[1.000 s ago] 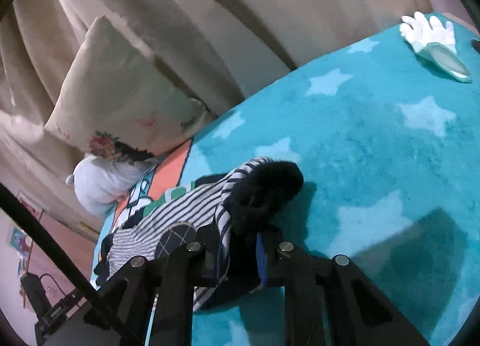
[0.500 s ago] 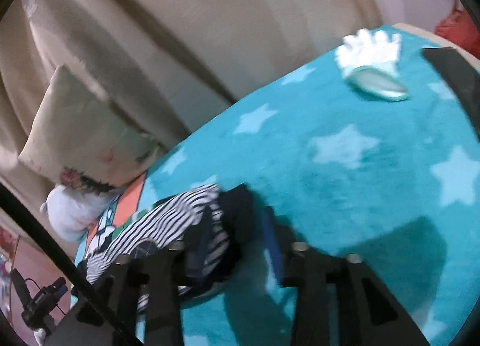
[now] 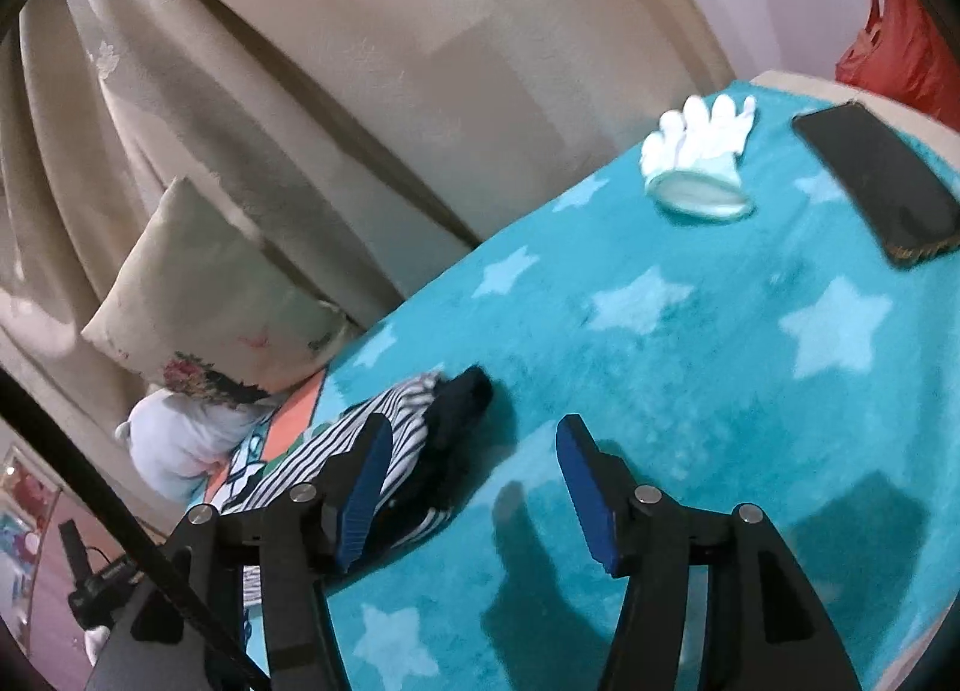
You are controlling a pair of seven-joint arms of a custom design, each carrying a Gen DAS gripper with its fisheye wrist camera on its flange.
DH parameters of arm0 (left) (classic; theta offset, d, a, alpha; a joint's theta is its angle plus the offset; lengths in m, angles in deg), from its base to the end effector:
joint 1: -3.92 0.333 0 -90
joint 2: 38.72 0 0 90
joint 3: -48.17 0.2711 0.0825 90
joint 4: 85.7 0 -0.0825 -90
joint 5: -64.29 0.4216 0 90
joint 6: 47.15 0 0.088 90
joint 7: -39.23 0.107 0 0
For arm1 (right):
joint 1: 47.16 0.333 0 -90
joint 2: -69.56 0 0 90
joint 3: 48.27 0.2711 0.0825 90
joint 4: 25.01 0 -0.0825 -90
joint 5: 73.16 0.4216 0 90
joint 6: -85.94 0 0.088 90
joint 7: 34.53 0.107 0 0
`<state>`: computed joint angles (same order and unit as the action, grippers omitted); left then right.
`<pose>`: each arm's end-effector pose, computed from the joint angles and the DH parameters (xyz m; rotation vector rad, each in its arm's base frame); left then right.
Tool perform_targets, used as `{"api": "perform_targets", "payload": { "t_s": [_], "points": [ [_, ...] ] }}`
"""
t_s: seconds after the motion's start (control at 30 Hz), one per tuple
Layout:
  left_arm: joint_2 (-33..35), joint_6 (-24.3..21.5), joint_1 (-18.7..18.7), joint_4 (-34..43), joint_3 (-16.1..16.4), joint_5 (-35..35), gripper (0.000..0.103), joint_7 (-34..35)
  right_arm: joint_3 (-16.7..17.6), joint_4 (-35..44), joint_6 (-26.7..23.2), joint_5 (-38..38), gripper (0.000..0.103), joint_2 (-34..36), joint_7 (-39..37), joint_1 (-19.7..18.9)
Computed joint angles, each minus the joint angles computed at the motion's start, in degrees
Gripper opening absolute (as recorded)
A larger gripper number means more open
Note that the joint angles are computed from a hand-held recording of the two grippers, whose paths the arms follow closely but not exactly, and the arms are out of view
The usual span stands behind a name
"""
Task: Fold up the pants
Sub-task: 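Grasp the striped pants leg with the right tool and fold it over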
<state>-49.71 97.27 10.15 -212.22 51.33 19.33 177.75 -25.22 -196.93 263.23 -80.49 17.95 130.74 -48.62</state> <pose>0.5640 0.1006 0.4537 -1.7539 2.0278 -1.0110 0.3666 0.1259 0.4161 -0.8271 2.0211 -0.4335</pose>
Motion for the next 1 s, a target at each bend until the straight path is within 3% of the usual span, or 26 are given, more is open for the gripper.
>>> {"api": "perform_targets", "payload": {
  "t_s": [0.23, 0.37, 0.53, 0.7, 0.9, 1.0],
  "points": [
    [-4.4, -4.0, -4.6, -2.0, -1.5, -1.2, 0.076, 4.3, -2.8, 2.5, 3.9, 1.0, 0.061, 6.5, -4.2, 2.1],
    [-1.9, -10.5, -7.4, 2.4, -3.2, -0.7, 0.076, 1.6, -5.0, 4.8, 3.2, 2.0, 0.061, 9.7, -7.5, 3.6],
    [2.0, -13.9, -10.4, 8.3, -6.9, 1.2, 0.078, -0.4, -8.8, 8.3, 2.2, 2.7, 0.062, 15.1, -12.9, 6.8],
    [11.8, -17.4, -13.5, 17.8, -11.9, 11.1, 0.078, -7.0, -7.4, 10.6, 1.5, 3.1, 0.064, 17.8, -14.5, 5.9],
    [20.9, -17.8, -15.2, 25.6, -15.4, 18.0, 0.078, -11.9, -6.3, 10.9, 2.2, 3.5, 0.065, 18.6, -14.4, 5.2],
    [24.1, -20.9, -15.6, 28.6, -16.5, 20.4, 0.078, -12.6, -5.3, 11.7, 1.7, 2.9, 0.065, 19.4, -14.3, 4.1]
  ]
}}
